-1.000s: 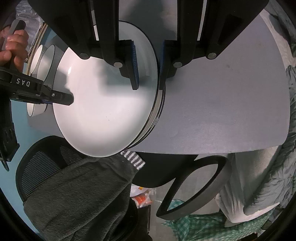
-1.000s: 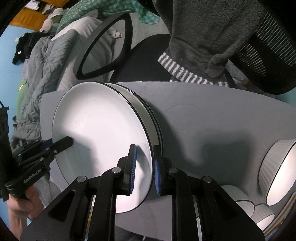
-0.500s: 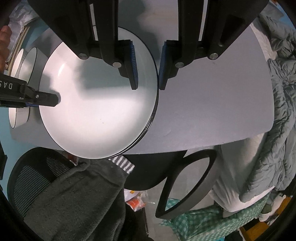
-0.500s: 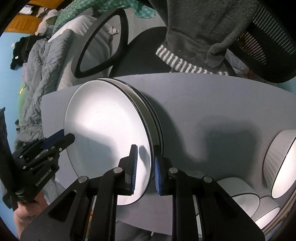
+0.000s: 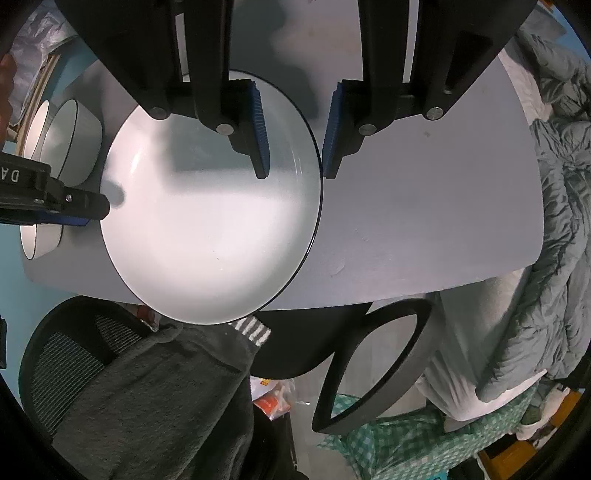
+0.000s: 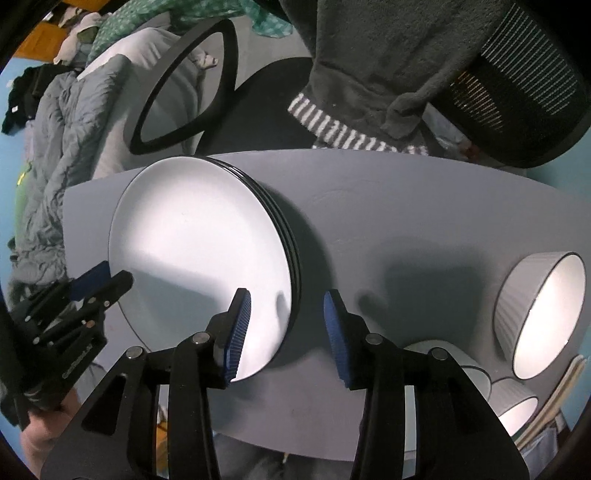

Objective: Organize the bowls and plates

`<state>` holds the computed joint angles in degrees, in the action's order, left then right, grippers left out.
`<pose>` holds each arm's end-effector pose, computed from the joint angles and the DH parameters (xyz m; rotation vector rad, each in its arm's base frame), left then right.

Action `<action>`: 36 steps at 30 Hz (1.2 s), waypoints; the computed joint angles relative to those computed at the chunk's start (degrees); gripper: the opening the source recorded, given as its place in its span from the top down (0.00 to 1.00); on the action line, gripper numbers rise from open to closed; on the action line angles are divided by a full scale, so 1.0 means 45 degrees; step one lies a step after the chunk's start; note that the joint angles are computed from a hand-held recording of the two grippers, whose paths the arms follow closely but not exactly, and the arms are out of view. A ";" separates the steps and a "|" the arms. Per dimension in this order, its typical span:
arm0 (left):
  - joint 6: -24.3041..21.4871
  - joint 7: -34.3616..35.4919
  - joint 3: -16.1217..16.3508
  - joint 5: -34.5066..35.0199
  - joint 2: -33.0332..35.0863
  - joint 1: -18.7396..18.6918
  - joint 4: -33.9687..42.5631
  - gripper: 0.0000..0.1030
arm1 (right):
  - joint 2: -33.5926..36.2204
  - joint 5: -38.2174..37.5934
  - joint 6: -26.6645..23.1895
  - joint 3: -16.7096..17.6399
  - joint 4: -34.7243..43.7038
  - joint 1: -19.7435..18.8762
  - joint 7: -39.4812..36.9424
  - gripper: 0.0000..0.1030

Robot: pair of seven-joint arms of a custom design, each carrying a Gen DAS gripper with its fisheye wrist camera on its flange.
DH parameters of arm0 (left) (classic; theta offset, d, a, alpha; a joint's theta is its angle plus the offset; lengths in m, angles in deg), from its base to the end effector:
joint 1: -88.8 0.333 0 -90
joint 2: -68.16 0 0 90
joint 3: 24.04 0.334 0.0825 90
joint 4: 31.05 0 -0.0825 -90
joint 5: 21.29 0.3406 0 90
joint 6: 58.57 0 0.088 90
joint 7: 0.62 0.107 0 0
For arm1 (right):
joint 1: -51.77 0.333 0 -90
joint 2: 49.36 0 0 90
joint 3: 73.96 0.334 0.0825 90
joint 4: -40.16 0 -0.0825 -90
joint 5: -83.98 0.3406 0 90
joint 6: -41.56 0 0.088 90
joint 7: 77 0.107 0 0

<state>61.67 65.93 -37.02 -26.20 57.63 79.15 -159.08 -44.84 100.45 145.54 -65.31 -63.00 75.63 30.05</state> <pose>0.4158 -0.1829 0.4875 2.2740 -2.1444 0.0837 0.4441 0.3078 0.5261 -2.3667 1.9532 0.4523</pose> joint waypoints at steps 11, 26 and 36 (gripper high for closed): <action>0.0242 -0.0498 -0.0280 0.0171 -0.1280 -0.0120 -0.0131 0.43 | -0.1086 -0.2287 0.0089 0.0254 0.0135 0.0610 0.0362 0.39; 0.0004 -0.0679 -0.0613 0.0299 -0.3618 0.0084 -0.0051 0.26 | -0.2339 -0.3666 0.0154 0.0483 0.0648 0.1080 0.1517 0.33; -0.0427 -0.0171 -0.0531 -0.0067 -0.4960 0.0292 -0.0030 0.23 | -0.3036 -0.4138 0.0030 0.0654 0.0896 0.1229 0.2512 0.33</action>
<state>59.75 65.16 -39.41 -26.50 35.31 80.46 -159.22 -58.51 81.83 145.68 -62.37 -58.97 81.17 41.35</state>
